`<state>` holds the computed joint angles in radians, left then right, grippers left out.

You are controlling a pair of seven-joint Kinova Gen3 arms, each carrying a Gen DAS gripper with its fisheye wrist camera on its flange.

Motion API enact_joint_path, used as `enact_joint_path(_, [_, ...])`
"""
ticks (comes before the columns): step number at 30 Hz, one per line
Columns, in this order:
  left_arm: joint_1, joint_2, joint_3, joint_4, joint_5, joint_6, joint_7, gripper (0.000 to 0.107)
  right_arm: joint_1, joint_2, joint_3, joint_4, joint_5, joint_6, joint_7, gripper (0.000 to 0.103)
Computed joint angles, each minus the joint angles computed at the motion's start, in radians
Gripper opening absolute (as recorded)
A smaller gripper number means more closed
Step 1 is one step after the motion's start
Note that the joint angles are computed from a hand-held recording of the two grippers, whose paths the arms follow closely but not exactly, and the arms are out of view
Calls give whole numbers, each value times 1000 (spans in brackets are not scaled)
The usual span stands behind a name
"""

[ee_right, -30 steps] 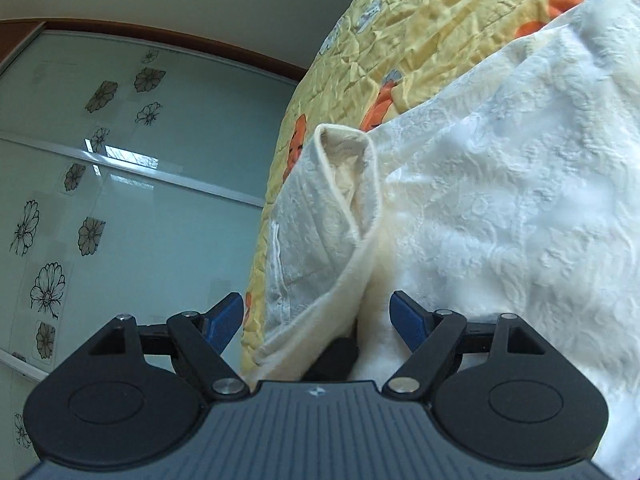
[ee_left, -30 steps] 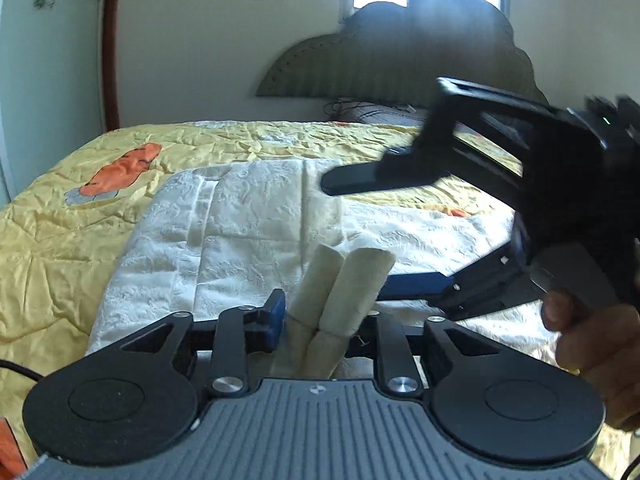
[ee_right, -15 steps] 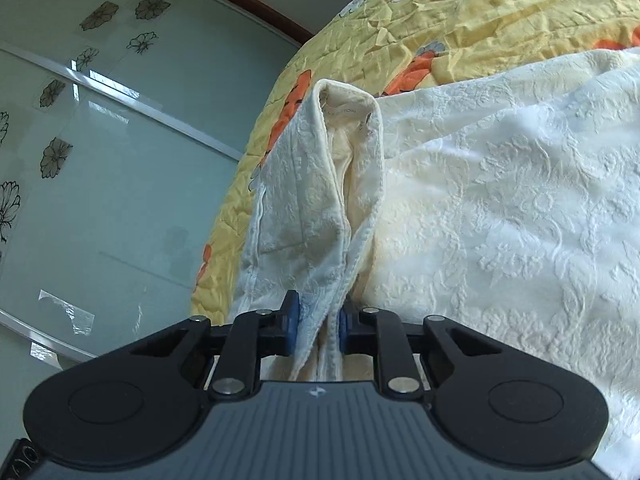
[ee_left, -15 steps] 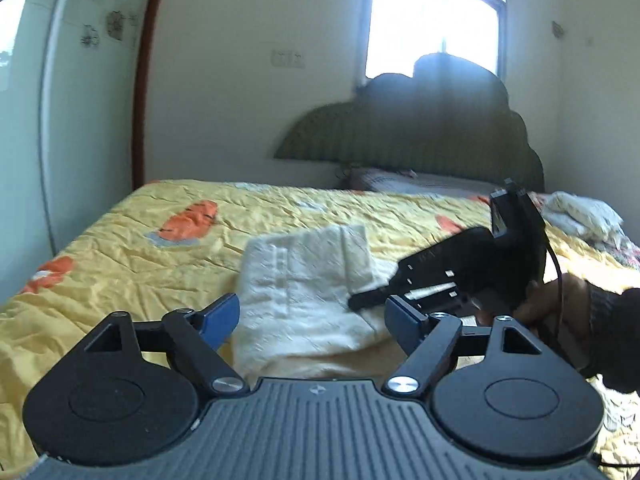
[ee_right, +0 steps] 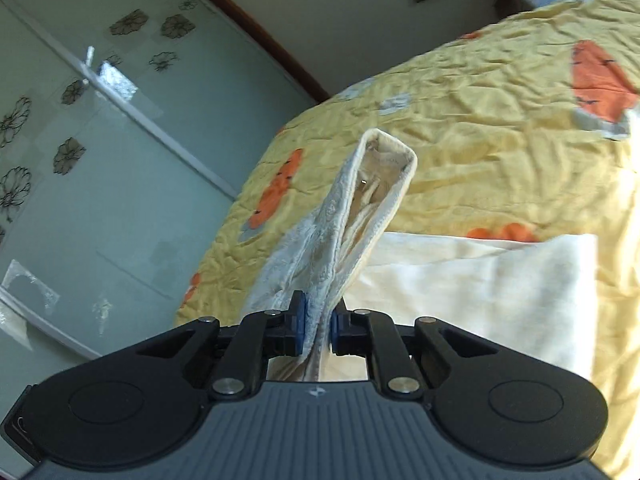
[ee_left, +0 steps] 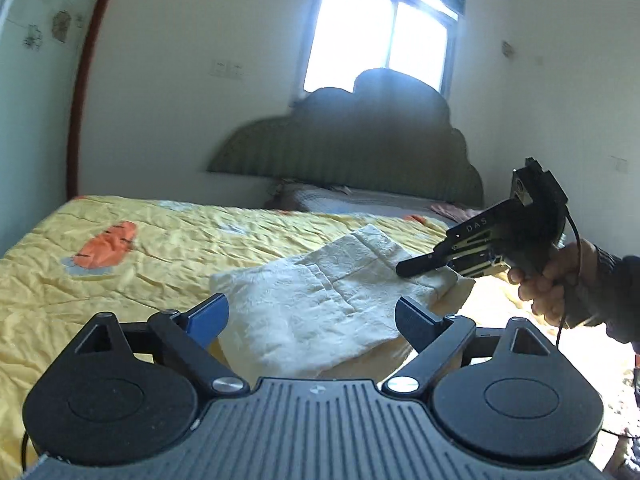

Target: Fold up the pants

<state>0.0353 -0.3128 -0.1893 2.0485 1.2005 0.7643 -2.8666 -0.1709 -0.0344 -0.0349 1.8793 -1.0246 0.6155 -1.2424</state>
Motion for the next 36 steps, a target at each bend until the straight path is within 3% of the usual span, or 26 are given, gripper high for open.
enact_joint_path(3, [96,100,-31,-51,-31,99,32,92,81,-10,-24,87,37,-17,-45,11])
enact_joint_path(6, [222,231,-78,-131,-120,168,153,92,32,3,36,168,-60,-55,5,12])
enact_joint_path(8, [308,293,-125,-153,-173,149,234,91,16,-1,55,203,-131,-81,38,17])
enact_joint_path(10, [340,294,-145,-161,-185,131,274,91,63,-14,21,213,-143,-84,18,20])
enact_joint_path(12, [316,287,-128,-187,-220,155,329,88,135,-60,-49,233,-104,-143,-27,20])
enact_joint_path(14, [286,273,-143,-209,-190,202,327,90,143,-110,-54,253,-103,-201,-8,21])
enact_joint_path(16, [299,257,-176,-237,-159,193,316,92,89,-126,15,250,-168,-199,66,21])
enact_joint_path(18, [303,262,-167,-283,-183,124,371,98,34,-107,108,233,-249,-138,131,21])
enact_joint_path(20, [276,311,-140,-336,-213,68,452,98,-21,-57,199,210,-327,-57,198,21])
enact_joint_path(22, [245,398,-143,-395,-201,77,534,96,-37,-3,233,194,-353,-21,220,21])
enact_joint_path(26, [230,549,-218,-510,-175,179,696,94,10,56,166,158,-285,-28,169,21])
enact_joint_path(32, [98,643,-55,-611,-223,240,892,95,87,107,93,132,-282,-3,163,21])
enact_joint_path(36, [44,647,30,-592,-225,203,895,96,139,88,49,135,-254,-11,157,21])
